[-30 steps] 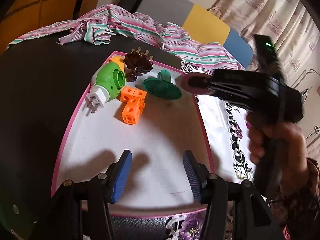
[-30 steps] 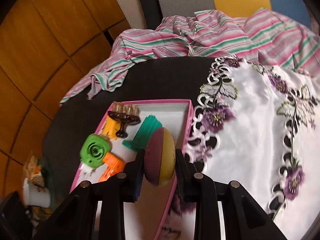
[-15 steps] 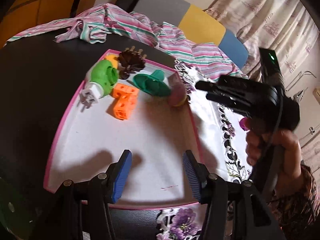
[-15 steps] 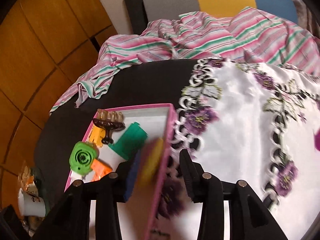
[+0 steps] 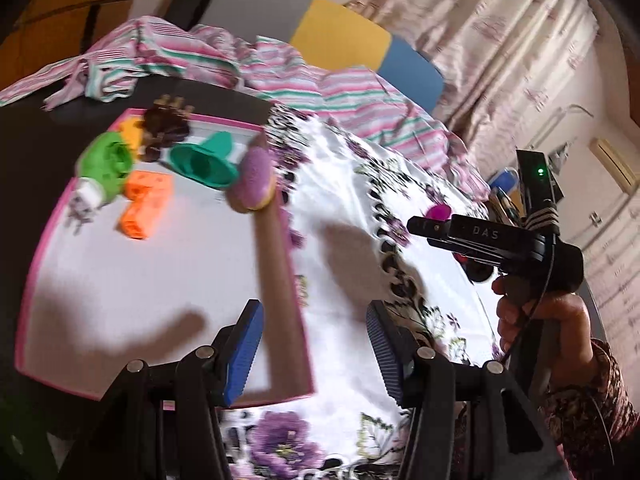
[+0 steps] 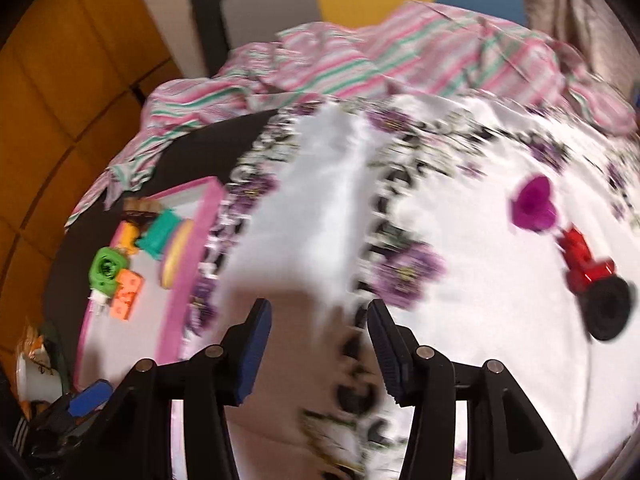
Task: Organize rigid objects
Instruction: 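Lower the purple oval into the pink tray and open the right gripper, then move both tools to the black cup and red cylinder, closing the right gripper on the cylinder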
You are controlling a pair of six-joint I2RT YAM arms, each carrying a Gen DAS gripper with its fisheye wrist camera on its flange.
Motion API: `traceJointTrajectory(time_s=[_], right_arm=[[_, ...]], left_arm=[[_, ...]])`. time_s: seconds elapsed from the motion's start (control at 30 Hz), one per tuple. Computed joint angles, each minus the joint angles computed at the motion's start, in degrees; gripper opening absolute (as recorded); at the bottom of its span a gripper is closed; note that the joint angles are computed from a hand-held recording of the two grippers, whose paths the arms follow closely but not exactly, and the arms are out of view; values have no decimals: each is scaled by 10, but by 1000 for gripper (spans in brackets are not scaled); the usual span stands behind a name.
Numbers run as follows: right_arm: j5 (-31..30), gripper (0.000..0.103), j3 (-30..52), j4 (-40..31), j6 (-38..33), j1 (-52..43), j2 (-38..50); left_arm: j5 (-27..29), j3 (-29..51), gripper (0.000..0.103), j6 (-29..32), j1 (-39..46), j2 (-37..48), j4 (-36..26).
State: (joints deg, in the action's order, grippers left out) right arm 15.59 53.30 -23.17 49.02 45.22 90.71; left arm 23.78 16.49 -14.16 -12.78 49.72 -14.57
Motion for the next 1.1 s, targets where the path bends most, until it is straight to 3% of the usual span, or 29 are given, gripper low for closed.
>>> traceJointTrajectory(time_s=[0.27, 0.47, 0.6, 0.67, 0.87, 0.93, 1.1], right_arm=[[19, 52, -99, -39, 47, -48, -105], [21, 58, -178, -91, 120, -171, -244], [39, 61, -193, -135, 102, -253, -304], [29, 71, -202, -140, 86, -307, -326], [-121, 71, -253, -46, 22, -501, -313], [-164, 65, -256, -17, 9, -534, -278], [-177, 54, -270, 38, 8, -533, -251]], left_arm=[[-62, 18, 54, -36, -121, 18, 14], [-82, 24, 54, -45, -161, 37, 23], [-94, 30, 54, -52, -183, 55, 34], [-98, 35, 54, -57, -194, 68, 40], [-121, 41, 54, -63, -229, 83, 45], [-127, 44, 54, -64, -237, 86, 45], [-135, 45, 54, -66, -245, 95, 47]])
